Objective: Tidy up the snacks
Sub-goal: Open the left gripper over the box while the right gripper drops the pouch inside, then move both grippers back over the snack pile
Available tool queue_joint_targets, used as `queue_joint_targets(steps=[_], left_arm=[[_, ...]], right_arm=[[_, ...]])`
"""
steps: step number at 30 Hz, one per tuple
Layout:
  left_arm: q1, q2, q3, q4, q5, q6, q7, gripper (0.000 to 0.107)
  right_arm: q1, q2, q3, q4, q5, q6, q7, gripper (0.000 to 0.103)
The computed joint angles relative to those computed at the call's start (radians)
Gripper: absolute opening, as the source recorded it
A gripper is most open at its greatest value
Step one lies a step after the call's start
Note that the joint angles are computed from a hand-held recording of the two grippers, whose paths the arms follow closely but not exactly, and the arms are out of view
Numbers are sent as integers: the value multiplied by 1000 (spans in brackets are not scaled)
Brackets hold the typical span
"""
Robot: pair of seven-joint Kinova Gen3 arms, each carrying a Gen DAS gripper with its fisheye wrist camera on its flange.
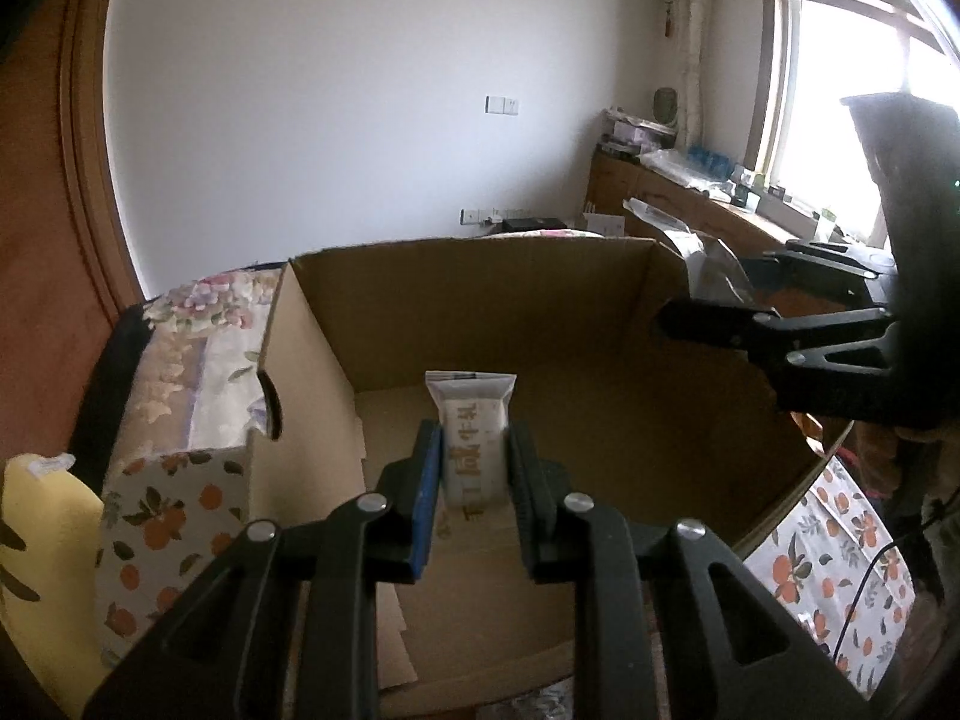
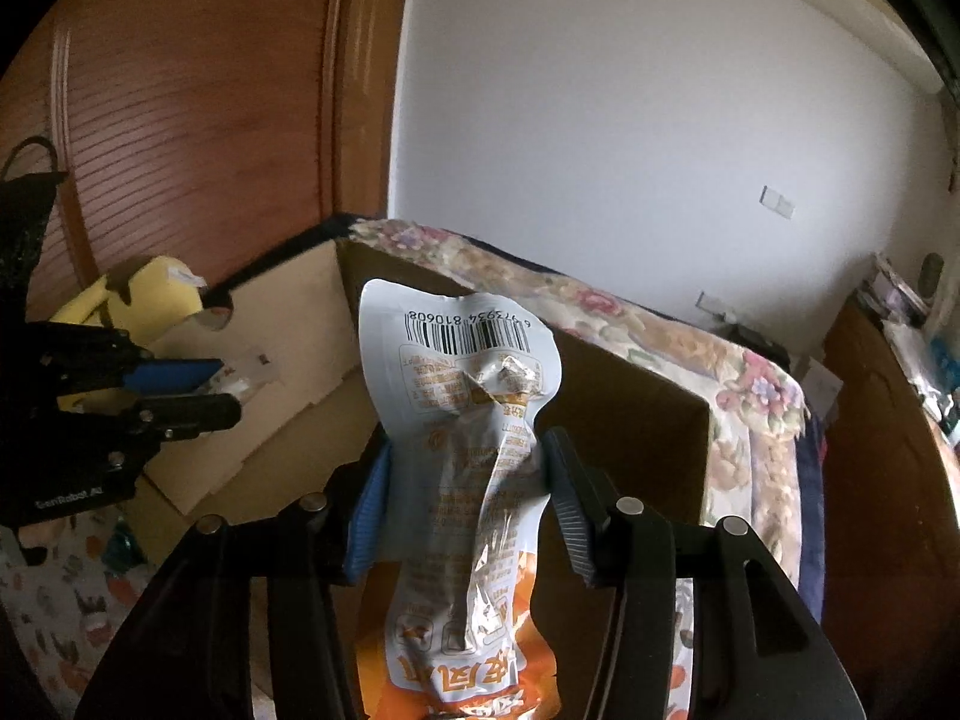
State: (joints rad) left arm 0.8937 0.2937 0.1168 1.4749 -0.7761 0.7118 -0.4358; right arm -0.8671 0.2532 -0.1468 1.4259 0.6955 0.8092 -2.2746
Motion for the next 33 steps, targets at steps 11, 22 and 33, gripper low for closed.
queue_joint_targets(steps=[11, 22, 33], left_arm=[[29, -7, 2, 0, -34, 42, 54, 37], [97, -75, 64, 47, -184, 166, 236, 48], [153, -140, 185, 69, -260, 345, 348, 66]], right_arm=[[23, -22, -4, 10, -56, 16, -8, 56], [56, -173, -83, 102, -51, 32, -106, 58], [79, -309, -246, 181, 5, 122, -257, 68]])
